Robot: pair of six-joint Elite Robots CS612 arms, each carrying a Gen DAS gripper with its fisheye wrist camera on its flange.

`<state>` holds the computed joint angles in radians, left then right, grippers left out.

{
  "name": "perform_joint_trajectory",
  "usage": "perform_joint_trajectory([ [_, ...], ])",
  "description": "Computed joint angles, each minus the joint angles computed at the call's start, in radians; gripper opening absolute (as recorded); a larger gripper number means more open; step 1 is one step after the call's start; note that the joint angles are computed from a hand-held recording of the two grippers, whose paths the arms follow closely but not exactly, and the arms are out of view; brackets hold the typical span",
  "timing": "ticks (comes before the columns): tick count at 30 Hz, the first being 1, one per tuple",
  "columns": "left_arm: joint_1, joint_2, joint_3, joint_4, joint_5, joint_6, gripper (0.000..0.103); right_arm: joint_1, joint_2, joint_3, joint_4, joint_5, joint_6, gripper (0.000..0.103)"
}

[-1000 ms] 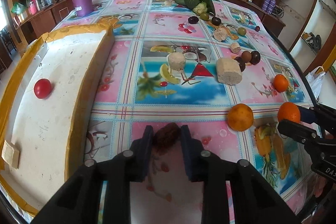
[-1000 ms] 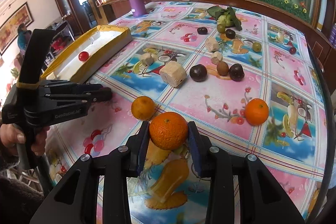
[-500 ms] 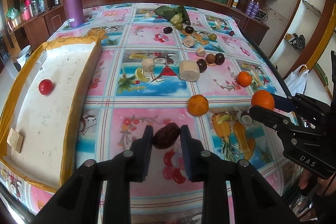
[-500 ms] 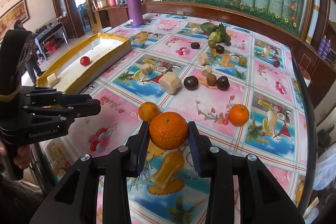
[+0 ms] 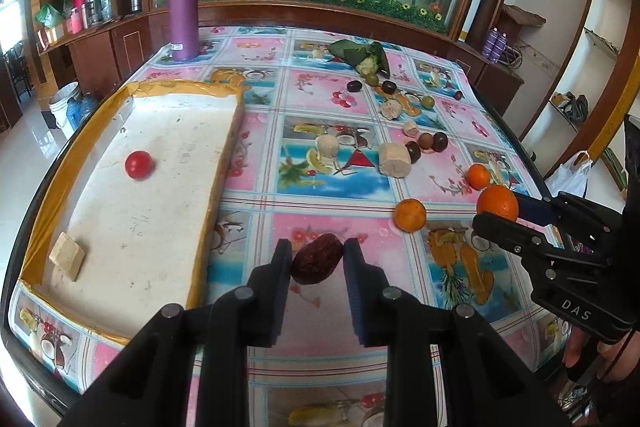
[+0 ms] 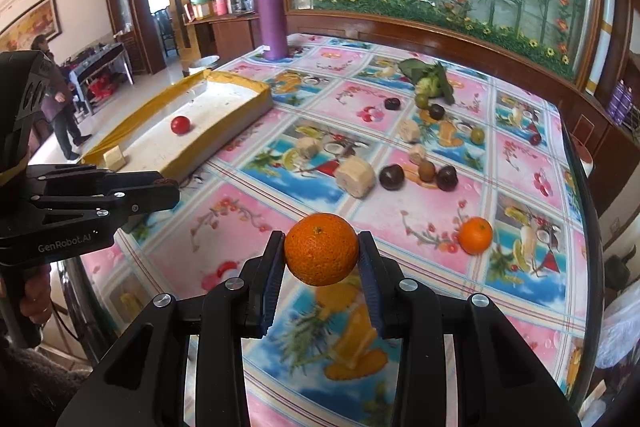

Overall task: Organize fruits
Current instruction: 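Carry the orange in the right tool and date in the left tool over the tray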

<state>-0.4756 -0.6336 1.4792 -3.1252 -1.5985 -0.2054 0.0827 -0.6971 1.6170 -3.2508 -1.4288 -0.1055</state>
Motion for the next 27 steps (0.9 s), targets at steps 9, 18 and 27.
perform_joint_trajectory([
  [9,0.041,-0.004,0.017,-0.008,0.024,-0.058,0.029,0.039,0.026,-0.076,0.039,0.029,-0.051,0.035],
  [18,0.082,-0.002,0.022,-0.003,0.074,-0.098,0.029,0.069,0.062,-0.173,0.104,0.069,-0.075,0.035],
  [27,0.12,0.028,-0.032,0.05,0.101,-0.118,0.029,0.097,0.115,-0.295,0.189,0.081,-0.104,0.035],
])
